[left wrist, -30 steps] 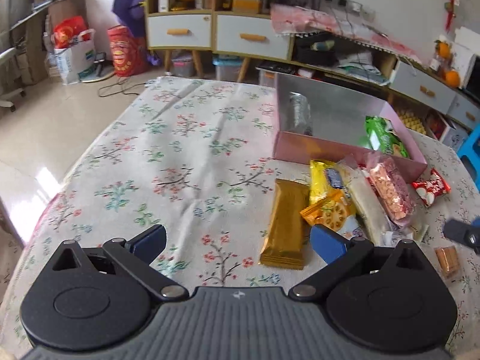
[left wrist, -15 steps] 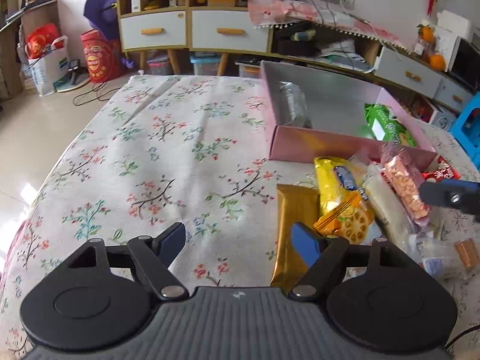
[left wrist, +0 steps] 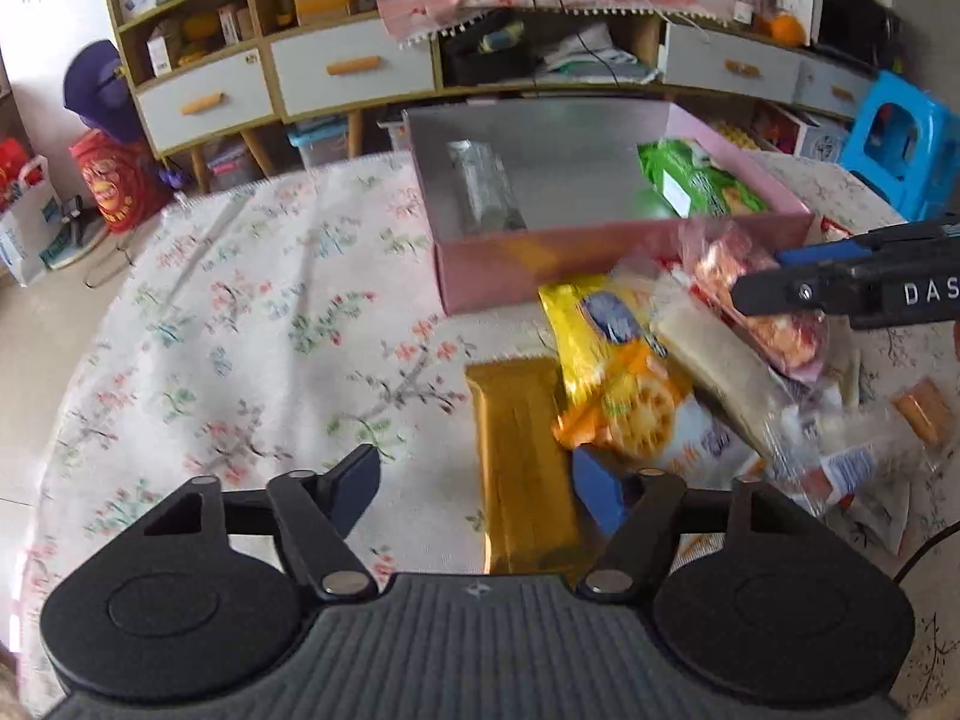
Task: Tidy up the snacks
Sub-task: 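Grasp the gold bar with the left tool while the right tool grasps the pink pastry pack, then carry both snacks into the pink box and open both tools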
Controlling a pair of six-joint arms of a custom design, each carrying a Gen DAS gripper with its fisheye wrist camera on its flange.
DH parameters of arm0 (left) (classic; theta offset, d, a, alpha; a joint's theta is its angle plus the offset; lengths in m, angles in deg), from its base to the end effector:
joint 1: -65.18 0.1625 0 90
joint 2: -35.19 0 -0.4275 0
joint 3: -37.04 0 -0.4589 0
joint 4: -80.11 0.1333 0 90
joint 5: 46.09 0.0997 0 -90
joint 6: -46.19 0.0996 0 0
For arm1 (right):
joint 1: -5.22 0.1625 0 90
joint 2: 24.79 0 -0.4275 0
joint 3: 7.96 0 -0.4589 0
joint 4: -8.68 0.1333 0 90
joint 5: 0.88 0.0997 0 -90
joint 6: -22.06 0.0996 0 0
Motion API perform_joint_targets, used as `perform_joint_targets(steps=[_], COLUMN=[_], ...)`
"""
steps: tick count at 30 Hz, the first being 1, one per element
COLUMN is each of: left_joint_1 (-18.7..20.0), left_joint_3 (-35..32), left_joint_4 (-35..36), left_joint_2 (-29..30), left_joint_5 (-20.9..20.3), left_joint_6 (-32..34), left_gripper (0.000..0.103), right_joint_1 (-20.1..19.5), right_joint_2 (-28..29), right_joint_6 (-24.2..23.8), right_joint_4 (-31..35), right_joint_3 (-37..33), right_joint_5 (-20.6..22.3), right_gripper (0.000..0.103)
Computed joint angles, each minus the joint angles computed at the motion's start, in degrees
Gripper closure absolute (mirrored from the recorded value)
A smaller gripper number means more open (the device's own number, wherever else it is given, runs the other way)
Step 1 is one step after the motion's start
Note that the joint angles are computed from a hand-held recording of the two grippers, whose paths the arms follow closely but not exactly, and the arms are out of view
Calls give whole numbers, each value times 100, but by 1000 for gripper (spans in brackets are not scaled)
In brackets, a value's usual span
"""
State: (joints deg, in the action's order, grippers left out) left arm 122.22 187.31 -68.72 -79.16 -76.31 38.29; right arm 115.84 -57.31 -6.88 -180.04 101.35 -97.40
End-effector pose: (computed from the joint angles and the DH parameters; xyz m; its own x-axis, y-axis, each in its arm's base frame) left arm 0.0172 -0.3767 0.2754 -0.6685 -0.1146 -0.7349 0.4132 0.7644 -0.4950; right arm 0.3236 -0.5137 -0.1090 -0.6688 -0.6916 0.2729 -0.7431 0.6097 -0.2759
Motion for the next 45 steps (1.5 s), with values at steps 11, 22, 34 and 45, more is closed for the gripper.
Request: perform_joint_targets(steps=[11, 22, 34, 45], left_joint_1=[-80, -171, -784, -1360], left_joint_3=[192, 278, 523, 578], left_joint_4=[-937, -1335, 215, 697], left_joint_2=[291, 484, -628, -1264], left_joint_5=[124, 338, 782, 886], left_joint_6=[-21, -511, -1520, -2127], left_gripper=[54, 77, 77, 77], right_joint_1=[-86, 4, -115, -290], right_joint_2=[98, -15, -119, -393], right_joint_6=[633, 968, 1787, 2025], right_joint_4=[-884, -1165, -1785, -1952], right_joint_3=[335, 615, 811, 1152], right_joint_5=[237, 184, 406, 671], right_gripper=[70, 70, 70, 70])
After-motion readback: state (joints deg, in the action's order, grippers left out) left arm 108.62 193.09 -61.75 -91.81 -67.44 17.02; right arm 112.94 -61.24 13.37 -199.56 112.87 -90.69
